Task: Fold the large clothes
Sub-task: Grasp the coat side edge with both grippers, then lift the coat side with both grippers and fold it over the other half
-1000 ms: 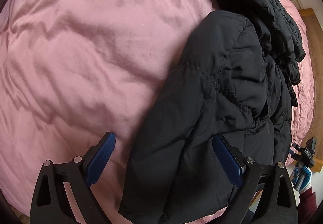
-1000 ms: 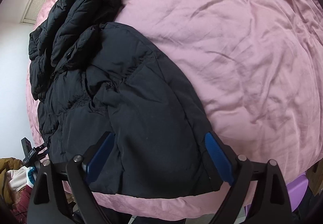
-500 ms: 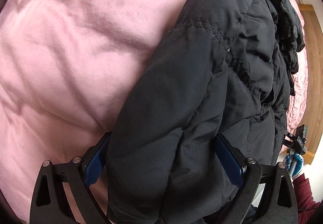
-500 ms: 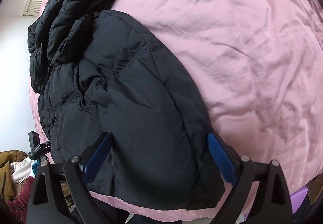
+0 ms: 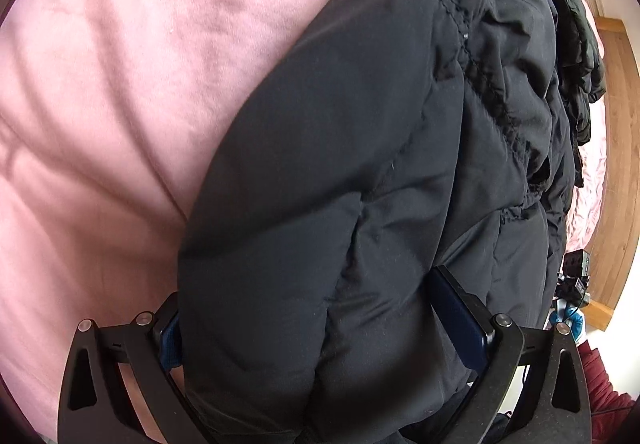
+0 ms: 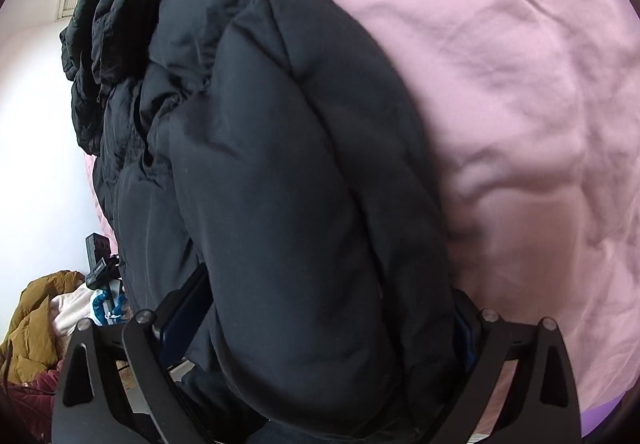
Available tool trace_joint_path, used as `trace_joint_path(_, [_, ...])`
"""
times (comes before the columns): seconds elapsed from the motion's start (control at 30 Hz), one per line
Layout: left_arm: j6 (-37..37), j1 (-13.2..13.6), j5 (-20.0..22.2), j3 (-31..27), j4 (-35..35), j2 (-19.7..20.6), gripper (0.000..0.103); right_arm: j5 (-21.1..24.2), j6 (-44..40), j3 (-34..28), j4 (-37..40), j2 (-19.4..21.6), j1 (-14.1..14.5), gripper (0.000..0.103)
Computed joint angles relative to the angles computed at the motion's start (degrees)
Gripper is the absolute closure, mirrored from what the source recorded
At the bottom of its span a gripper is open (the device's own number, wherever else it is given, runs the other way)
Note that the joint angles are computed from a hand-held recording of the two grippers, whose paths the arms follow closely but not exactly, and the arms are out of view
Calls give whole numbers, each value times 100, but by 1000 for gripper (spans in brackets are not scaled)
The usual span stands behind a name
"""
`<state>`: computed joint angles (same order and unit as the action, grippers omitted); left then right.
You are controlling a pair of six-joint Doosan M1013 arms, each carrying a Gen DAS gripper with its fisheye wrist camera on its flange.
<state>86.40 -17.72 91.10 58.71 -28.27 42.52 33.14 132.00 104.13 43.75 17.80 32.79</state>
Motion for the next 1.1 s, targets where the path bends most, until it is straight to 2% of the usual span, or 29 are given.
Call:
trace_joint_path(0.17, [30,-18,-112,239,-60,-136,3,160,-50,-99,-11,41,55,6])
trace_joint_path(0.33, [83,-9,-148,373,-91,-225,5,211,121,-259,-154,100,106,27])
trace_joint_path(0.57, [-26,-94,-314,563,-94,-350,12,311,243,-472,-198,234,143,29])
trace_joint_path(0.67, [-124,-128,-365,612,-152,-404,21,351,306,-555,-262,289,160,31])
trace_joint_path(0.87, [-346,-296,-573,744,-289,-512,38,321,358,-561,-338,260,182,47])
trace_joint_path(1.1, [-403,-335,-716,803,-537,-601,71,332,463,-727,-508,268,229,68])
